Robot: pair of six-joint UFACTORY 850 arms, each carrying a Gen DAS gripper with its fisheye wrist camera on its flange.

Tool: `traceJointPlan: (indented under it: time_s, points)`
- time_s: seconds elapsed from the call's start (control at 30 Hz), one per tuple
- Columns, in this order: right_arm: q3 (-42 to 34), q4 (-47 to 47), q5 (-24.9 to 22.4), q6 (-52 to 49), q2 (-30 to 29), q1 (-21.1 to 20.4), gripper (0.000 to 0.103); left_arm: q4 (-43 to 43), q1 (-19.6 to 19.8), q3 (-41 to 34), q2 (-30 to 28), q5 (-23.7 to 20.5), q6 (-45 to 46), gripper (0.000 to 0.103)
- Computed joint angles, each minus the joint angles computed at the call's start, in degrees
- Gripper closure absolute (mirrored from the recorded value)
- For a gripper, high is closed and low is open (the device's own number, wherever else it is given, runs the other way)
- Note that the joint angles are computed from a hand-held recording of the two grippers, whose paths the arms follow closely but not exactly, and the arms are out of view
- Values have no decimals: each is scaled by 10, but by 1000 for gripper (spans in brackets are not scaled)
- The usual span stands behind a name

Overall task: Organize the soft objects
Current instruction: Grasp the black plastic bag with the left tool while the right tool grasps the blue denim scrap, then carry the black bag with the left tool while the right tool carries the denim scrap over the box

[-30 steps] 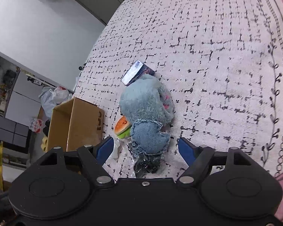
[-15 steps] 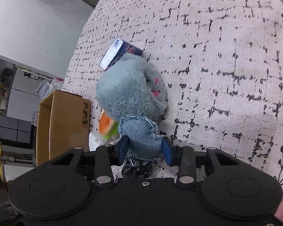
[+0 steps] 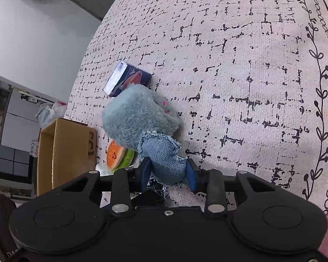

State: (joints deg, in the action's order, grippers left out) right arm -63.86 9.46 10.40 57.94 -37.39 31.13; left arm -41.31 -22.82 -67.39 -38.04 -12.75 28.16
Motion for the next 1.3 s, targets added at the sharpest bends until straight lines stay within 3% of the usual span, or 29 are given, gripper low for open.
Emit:
traceJointPlan:
  time_s: [0.13, 0.23, 0.33, 0.47, 0.93, 1.3]
  points:
    - [-2, 20, -2, -25, -1, 1, 69, -61, 2, 3, -5, 4, 56, 32]
    - [1, 30, 9, -39, 3, 3, 69, -129, 5, 9, -1, 1, 113, 44]
    - [5, 38, 13, -49, 7, 7, 69, -138, 5, 18, 8, 4, 112, 59]
    - [11, 75, 22, -87, 15, 14, 69, -158, 9, 32, 25, 4, 127, 69]
    - [48, 180, 108, -206, 60, 44, 69, -345, 38, 95, 106, 34, 335, 70]
    - [60, 242, 179, -290, 76, 72, 69, -580, 64, 128, 162, 38, 590, 70]
